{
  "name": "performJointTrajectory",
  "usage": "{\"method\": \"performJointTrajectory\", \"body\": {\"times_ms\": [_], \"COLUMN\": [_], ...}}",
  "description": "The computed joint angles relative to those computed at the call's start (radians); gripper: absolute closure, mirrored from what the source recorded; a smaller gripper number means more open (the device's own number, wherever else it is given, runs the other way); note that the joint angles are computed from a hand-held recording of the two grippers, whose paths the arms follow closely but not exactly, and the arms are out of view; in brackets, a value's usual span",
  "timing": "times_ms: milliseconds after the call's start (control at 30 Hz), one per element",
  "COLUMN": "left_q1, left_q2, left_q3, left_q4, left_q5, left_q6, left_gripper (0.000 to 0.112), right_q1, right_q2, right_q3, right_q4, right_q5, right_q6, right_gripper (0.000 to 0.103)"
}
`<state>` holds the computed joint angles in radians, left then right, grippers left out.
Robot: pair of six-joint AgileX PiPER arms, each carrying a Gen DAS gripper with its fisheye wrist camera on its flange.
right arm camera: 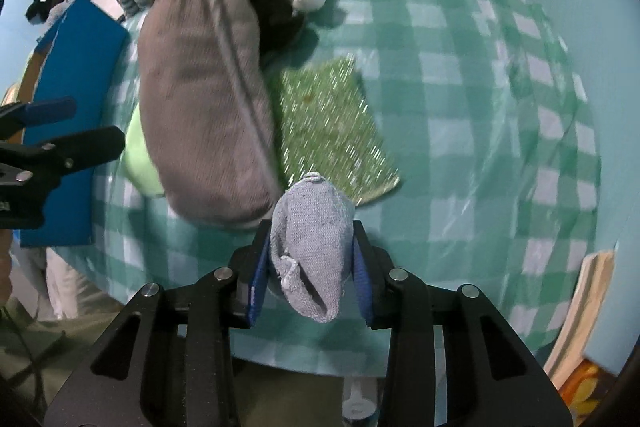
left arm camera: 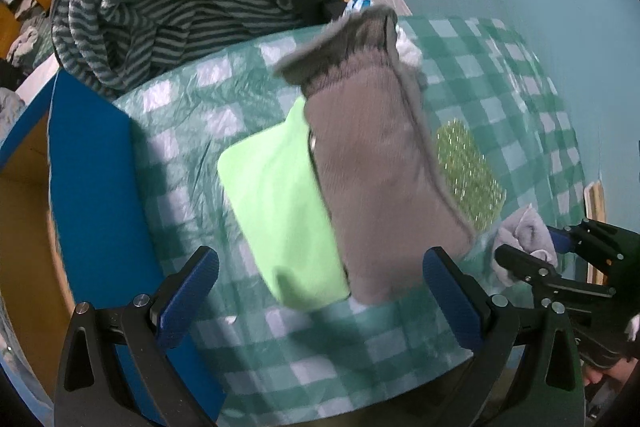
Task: Organize soft objects
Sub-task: 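Grasp the grey fleece mitten cuff with the left tool while right holds sock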
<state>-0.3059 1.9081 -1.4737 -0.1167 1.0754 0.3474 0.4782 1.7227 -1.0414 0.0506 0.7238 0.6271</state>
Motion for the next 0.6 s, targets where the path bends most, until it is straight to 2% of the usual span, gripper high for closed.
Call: {"method": "performJointTrajectory", "body": {"times_ms": [233, 267, 600], "left_q1": [-0.031, -0.036, -0.07], "left_q2": [0.089, 0.1, 0.171], "left_q3": [-0.124, -0.138, -0.205], "left_q4": [-0.02, -0.022, -0.014], "left_q5": [0.034, 0.039, 0.057], "left_q6": [-0.07, -0.082, -0.225], "left_gripper": [0.009, 0.009, 0.009], "right_q1": [-0.041, -0.049, -0.139], "right_q2": [0.038, 0.004, -0.048], "right_q3": [-0.073, -0.043, -0.016], "right_q4": [-0.02, -0.013, 0.025], "right_q5": [0.013, 0.011, 0.028], "right_q6": [-0.042, -0.055, -0.196], "right_gripper": [0.067, 0.067, 0.067]}}
